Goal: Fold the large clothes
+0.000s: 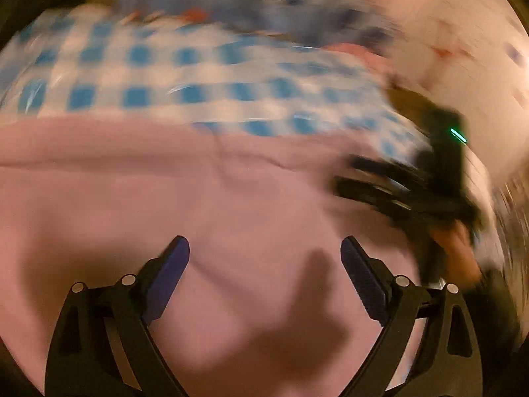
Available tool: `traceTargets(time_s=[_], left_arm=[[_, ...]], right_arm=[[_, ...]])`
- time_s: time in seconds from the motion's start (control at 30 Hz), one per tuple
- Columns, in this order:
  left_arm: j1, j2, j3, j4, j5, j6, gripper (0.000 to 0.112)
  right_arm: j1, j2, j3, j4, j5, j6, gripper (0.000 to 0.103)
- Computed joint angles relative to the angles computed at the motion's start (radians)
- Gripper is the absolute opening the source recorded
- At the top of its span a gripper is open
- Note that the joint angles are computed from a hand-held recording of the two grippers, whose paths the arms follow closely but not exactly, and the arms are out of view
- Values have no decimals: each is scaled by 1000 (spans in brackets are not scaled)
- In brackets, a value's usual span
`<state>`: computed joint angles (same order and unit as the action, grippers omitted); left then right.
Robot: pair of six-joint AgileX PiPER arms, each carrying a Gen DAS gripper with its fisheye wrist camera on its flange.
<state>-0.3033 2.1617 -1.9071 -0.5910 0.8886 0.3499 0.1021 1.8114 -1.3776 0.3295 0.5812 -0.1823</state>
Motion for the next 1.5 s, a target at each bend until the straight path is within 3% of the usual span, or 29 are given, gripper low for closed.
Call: traceTargets(time_s=[0.1, 0.17, 0.27, 0.33, 0.37, 0.4, 0.47, 0.53, 0.6, 0.7, 0.77, 0.83, 0.93, 1.03, 1.13, 1.2, 1.27, 1.33, 1.4, 1.5], left_arm=[[74, 166, -182, -93, 47, -60, 64], [92, 202, -205, -131, 46, -65, 60], [88, 192, -199, -101, 55, -85, 60], [92, 128, -138, -82, 3, -103, 61], [110, 59, -59, -104, -51, -60, 67], [123, 5, 0, -109, -112, -28, 77], [145, -67, 71, -35, -224, -59, 85], [185, -34, 24, 9, -196, -107, 85], [236, 27, 5, -10, -176, -120, 85], [288, 167, -20, -79, -154, -69, 85], [329, 186, -7, -186, -129, -8, 84], [322, 174, -12, -132, -128, -37, 84], [313, 67, 85, -100, -177, -67, 84], [315, -107, 294, -243, -235, 124, 84], [278, -181, 406, -268, -277, 222, 85], [278, -138, 440, -309, -295, 279, 85], [290, -121, 498, -430, -325, 399, 85], [280, -125, 509, -396, -353, 377, 85], [274, -160, 514, -303, -363, 278, 84], [314, -293, 645, -405, -362, 351, 85]], right_arm=[[-71, 152, -128, 107, 49, -20, 95], [-106, 215, -186, 181, 84, -34, 95], [-109, 202, -190, 186, 112, -22, 95], [-99, 94, -82, 212, 15, -74, 95], [-79, 44, -49, 186, -27, -91, 95], [-57, 18, -42, 120, -47, -76, 95], [-13, 38, -96, -80, -22, 49, 95], [-14, 132, -195, -164, 66, 104, 95], [-55, 259, -299, -88, 172, 101, 96], [-117, 295, -294, 133, 153, -35, 96], [-113, 313, -321, 113, 176, -16, 96], [-106, 324, -371, 58, 235, 29, 96], [-81, 206, -272, 17, 163, 53, 96], [-27, 55, -123, 24, 48, -14, 96], [12, 78, -94, -38, 6, -36, 96], [-24, 172, -98, 98, 31, -96, 96], [-62, 168, -81, 226, 26, -187, 96], [-70, 166, -109, 202, 75, -163, 96], [-87, 68, -35, 231, 59, -174, 96], [-142, -157, 169, 414, 20, -337, 96]])
